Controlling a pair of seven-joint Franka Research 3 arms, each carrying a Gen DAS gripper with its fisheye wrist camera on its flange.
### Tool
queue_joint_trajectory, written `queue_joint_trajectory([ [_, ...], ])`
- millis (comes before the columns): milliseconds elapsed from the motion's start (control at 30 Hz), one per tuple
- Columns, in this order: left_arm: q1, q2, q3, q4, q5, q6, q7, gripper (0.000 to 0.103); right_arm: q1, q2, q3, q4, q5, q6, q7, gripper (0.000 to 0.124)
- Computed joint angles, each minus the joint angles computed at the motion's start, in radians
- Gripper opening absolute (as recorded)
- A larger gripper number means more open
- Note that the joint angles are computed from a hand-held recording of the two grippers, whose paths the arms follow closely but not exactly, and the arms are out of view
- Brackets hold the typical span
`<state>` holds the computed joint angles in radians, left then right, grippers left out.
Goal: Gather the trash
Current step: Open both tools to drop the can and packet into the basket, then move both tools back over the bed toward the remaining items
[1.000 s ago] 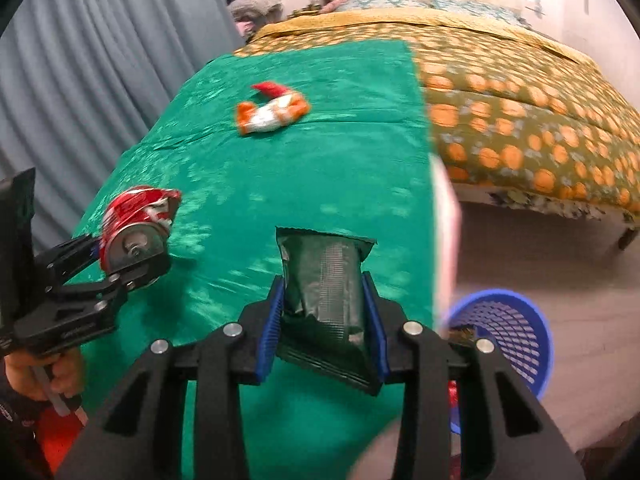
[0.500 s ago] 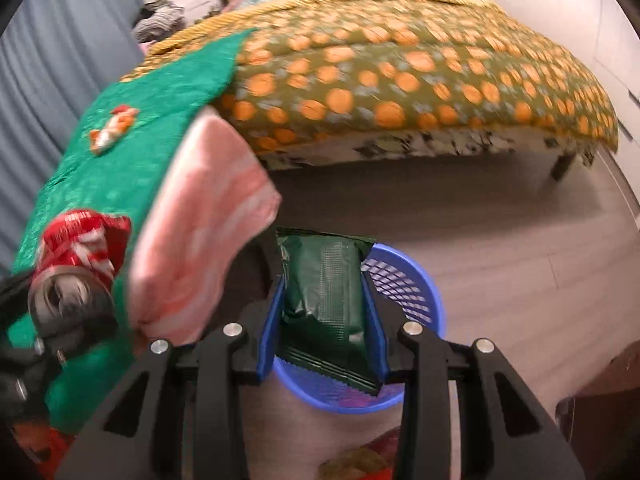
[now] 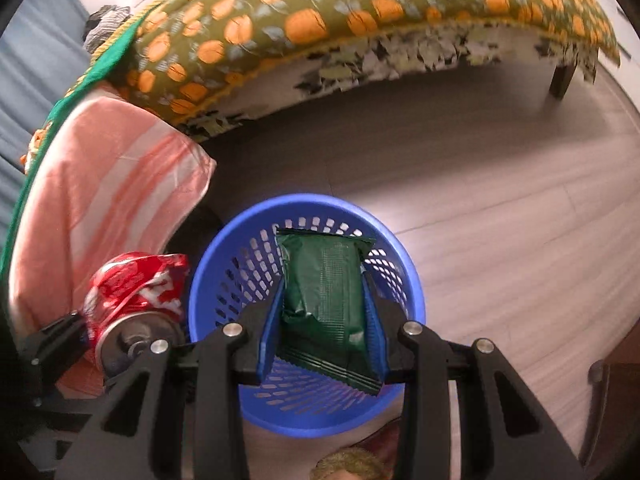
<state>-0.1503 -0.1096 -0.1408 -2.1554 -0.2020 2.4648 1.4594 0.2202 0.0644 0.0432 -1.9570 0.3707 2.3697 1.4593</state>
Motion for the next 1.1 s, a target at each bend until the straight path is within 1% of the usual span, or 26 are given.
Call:
queue_joint_trajectory([
  [67,0.0,0.031,-0.003,0.001,0.005,0.023,-0.002,0.058,-0.003,0.022,-0.001,0.012,0.015,-0.005,-0.002,0.039],
  [100,0.003,0.045,-0.004,0.005,0.014,0.03,-0.007,0.062,-0.005,0.031,-0.002,0.017,0.024,-0.008,-0.002,0.045],
  [133,0.007,0.058,-0.006,0.011,0.022,0.031,-0.014,0.069,-0.007,0.036,-0.003,0.02,0.031,-0.007,0.002,0.051],
  [167,0.011,0.069,-0.007,0.013,0.028,0.036,-0.022,0.071,-0.008,0.037,-0.004,0.019,0.033,-0.003,0.005,0.061],
  [267,0.019,0.061,-0.008,0.006,0.019,0.031,-0.035,0.075,-0.013,0.03,-0.006,0.023,0.037,0.007,0.012,0.065],
  [367,0.018,0.027,-0.007,-0.012,-0.012,0.038,-0.016,0.079,-0.011,-0.001,-0.008,0.007,0.016,0.052,0.033,0.074],
  [467,0.004,-0.04,0.002,-0.034,-0.05,0.031,0.017,0.08,-0.008,-0.037,-0.007,-0.011,-0.01,0.098,0.067,0.079],
  [567,-0.018,-0.134,0.024,-0.064,-0.089,0.023,0.052,0.081,-0.004,-0.087,-0.003,-0.038,-0.025,0.153,0.1,0.08],
  [667,-0.037,-0.252,0.055,-0.101,-0.114,0.0,0.069,0.083,0.002,-0.137,0.004,-0.059,-0.049,0.204,0.12,0.081],
  [767,-0.052,-0.391,0.102,-0.15,-0.125,-0.021,0.083,0.085,0.009,-0.187,0.029,-0.079,-0.139,0.268,0.168,0.081],
  [833,-0.04,-0.47,0.118,-0.183,-0.089,-0.032,0.072,0.088,0.015,-0.21,0.048,-0.086,-0.196,0.298,0.194,0.081],
  [933,0.005,-0.581,0.153,-0.232,-0.017,-0.059,0.052,0.09,0.042,-0.244,0.082,-0.103,-0.247,0.338,0.217,0.081],
  [1033,0.088,-0.666,0.18,-0.284,0.091,-0.082,0.034,0.091,0.096,-0.259,0.107,-0.107,-0.23,0.344,0.193,0.082],
  [1100,0.136,-0.691,0.205,-0.302,0.149,-0.112,0.029,0.091,0.132,-0.255,0.129,-0.097,-0.232,0.336,0.172,0.082],
])
